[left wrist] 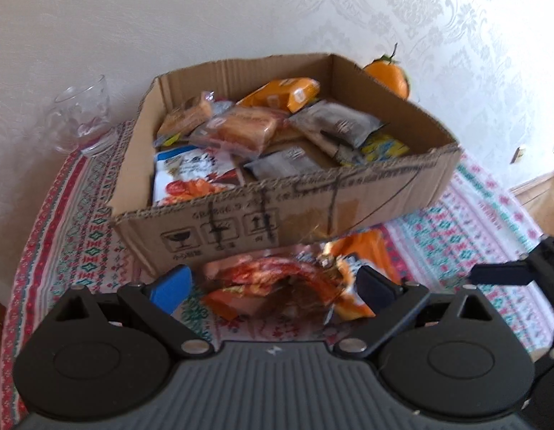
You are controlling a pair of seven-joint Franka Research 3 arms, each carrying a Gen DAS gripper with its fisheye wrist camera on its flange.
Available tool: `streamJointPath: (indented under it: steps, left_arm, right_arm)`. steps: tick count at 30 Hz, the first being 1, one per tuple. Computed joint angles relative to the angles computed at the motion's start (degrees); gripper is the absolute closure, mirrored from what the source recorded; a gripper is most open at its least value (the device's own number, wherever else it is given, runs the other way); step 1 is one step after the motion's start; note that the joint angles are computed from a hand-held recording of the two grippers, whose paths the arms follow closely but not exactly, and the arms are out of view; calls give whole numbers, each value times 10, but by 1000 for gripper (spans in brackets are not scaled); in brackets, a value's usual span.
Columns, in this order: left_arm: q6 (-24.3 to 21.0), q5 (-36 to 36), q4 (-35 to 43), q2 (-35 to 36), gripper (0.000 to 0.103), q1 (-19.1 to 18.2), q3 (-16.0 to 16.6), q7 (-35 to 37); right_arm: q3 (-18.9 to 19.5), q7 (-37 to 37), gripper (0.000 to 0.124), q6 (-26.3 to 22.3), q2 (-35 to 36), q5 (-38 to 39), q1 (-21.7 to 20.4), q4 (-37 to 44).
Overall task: Organize snacks
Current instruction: 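Withdraw both tools from the box back over the remaining snacks, then grasp the orange-wrapped snack packet with left tool while right tool grasps the clear sausage packet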
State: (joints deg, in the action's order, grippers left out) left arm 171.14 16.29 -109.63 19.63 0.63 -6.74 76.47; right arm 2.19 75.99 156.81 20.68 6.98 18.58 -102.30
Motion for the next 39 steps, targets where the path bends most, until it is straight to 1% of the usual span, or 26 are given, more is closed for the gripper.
streamJointPath:
  steps: [4,8,11,12,14,16,17,20,21,25,27,28,29,31,34,35,37,38,39]
  left_arm:
    - [2,-19,-26,-18,4,23,-10,16]
    - [-14,-40,-53,-40,4,39,-7,18]
    - [-14,-38,-75,-57,4,41,4,14]
    - [-11,-42,-83,-63,4,44,3,17]
    - [-15,-44,-95,-74,4,46,7,14]
    - [-22,-19,-104,-87,5,33,26,-18]
    - [-14,-13,-112,-94,5,32,28,-25]
    - [11,-65,-113,-97,5,55,-4,19]
    - [18,-73,-108,-92,4,56,-8,25]
    - [22,9,-49,-45,4,-7,48,-68]
    - [8,67,-19,-21,4,-45,88,-128]
    - [-2,91,-9,-13,4,-57,100,-153]
    - [-11,106,-3,-8,4,-59,102,-166]
    - [-21,119,-6,-8,4,-48,92,-174]
    - [-16,104,-40,-30,4,-13,64,-156]
    - [-13,93,-54,-39,4,0,54,-145]
    - [-2,65,-79,-52,0,23,37,-126]
    - [3,46,-89,-57,0,34,28,-118]
    - [8,15,-98,-60,0,51,12,-101]
  right_arm:
    - [2,-6,21,1,0,5,-2,-1]
    - [-1,-1,21,17,2,4,0,-5]
    - [-1,-1,21,16,3,4,0,-2]
    - [-4,3,21,12,4,1,1,1]
    - [-20,33,21,12,8,-16,12,5]
    - [-32,62,21,11,11,-33,19,10]
    - [-32,66,21,9,12,-36,17,12]
    - [-30,75,21,16,12,-44,15,9]
    - [-31,81,21,20,11,-48,18,6]
    - [-31,91,21,34,9,-56,18,-3]
    - [-28,88,21,35,9,-55,15,-3]
    - [-26,87,21,34,9,-55,14,-2]
    - [-25,84,21,34,9,-53,13,-3]
    - [-18,73,21,38,8,-45,7,-6]
    - [-17,65,21,43,6,-39,5,-9]
    - [-17,64,21,44,5,-38,5,-11]
    - [-16,61,21,49,4,-35,5,-15]
    - [-16,60,21,54,4,-34,5,-17]
    - [-16,59,21,59,3,-32,5,-20]
